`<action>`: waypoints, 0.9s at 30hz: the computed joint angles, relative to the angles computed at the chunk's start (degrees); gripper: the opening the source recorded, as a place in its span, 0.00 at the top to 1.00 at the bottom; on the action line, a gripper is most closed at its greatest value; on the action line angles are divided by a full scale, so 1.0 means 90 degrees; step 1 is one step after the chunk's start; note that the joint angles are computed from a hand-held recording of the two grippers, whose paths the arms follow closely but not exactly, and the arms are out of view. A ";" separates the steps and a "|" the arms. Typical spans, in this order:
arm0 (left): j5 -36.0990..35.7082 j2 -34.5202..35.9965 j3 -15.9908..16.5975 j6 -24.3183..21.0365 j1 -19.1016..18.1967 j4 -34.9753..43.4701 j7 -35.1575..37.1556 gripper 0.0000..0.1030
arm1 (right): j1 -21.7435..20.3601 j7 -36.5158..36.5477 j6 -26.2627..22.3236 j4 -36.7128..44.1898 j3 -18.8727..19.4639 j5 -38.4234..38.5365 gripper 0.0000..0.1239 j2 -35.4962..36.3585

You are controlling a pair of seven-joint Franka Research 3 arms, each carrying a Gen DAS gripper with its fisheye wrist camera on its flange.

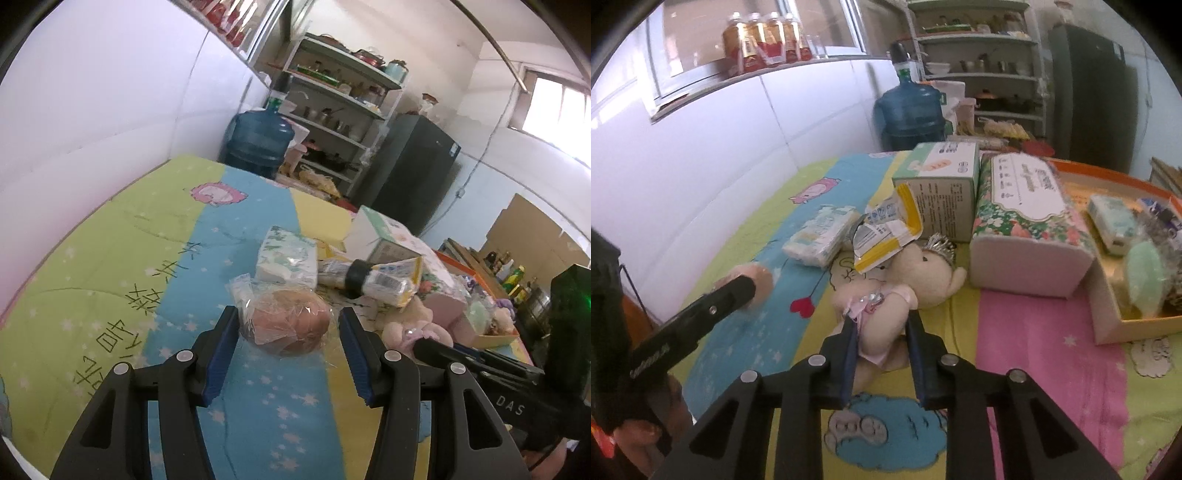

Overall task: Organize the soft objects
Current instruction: 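Carry the peach ball and the pink-dress bear over the orange box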

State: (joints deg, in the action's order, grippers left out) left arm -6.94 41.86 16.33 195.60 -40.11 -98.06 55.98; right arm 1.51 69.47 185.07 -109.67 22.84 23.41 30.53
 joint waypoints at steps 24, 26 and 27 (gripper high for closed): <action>-0.0800 -0.0170 0.0576 0.0068 -0.1036 -0.0069 0.0812 0.45 | -0.2820 0.1334 0.1406 -0.1684 0.2380 -0.2240 0.84 -0.0496; -0.0781 -0.0143 0.0609 0.0027 -0.1077 0.0006 0.0828 0.45 | -0.2977 0.1525 0.1516 -0.1759 0.2453 -0.2481 0.84 -0.0518; -0.0763 -0.0130 0.0623 0.0015 -0.1091 0.0035 0.0827 0.45 | -0.3004 0.1614 0.1546 -0.1770 0.2445 -0.2575 0.84 -0.0528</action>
